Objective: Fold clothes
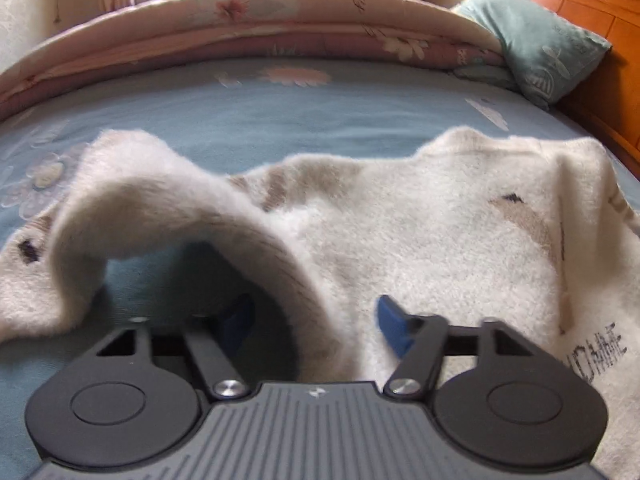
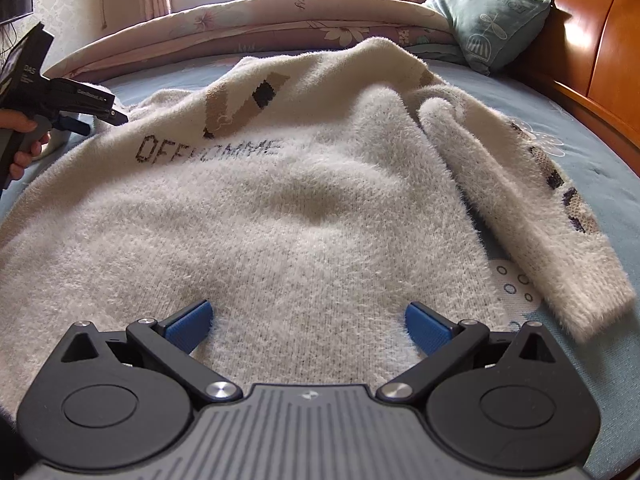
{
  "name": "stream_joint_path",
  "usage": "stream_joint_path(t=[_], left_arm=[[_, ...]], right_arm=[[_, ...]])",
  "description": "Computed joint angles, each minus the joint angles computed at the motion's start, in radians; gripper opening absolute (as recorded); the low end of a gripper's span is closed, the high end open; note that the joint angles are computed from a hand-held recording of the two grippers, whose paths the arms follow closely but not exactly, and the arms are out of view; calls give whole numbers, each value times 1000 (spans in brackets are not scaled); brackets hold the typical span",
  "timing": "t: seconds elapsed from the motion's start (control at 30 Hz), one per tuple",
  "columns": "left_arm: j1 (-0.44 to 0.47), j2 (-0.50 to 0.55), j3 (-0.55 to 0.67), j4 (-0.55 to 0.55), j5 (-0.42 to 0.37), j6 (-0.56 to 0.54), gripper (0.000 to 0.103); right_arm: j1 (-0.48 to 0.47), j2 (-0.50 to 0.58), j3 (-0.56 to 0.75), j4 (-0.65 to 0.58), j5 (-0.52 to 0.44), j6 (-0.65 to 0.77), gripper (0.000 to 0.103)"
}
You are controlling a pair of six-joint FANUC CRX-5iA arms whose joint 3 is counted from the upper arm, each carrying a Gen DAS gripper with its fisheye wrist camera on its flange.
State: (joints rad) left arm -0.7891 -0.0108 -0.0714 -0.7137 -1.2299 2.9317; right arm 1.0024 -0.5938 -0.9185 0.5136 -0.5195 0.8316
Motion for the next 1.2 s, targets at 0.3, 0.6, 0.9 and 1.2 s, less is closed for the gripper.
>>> stream_joint_path(t=[0.3, 0.6, 0.9, 1.2], left_arm=[[-41, 80, 95, -90, -166, -25, 25], [-23, 52, 96, -143, -235, 34, 11], [-97, 1, 61, -96, -199, 54, 46], [-36, -51, -51, 73, 403, -37, 75]], right_arm=[[-10, 5, 5, -19, 13, 32, 103], [-11, 8, -1, -1, 23, 15, 103], [-8, 7, -2, 6, 20, 6, 103], [-8, 11, -15, 48, 31, -39, 103]])
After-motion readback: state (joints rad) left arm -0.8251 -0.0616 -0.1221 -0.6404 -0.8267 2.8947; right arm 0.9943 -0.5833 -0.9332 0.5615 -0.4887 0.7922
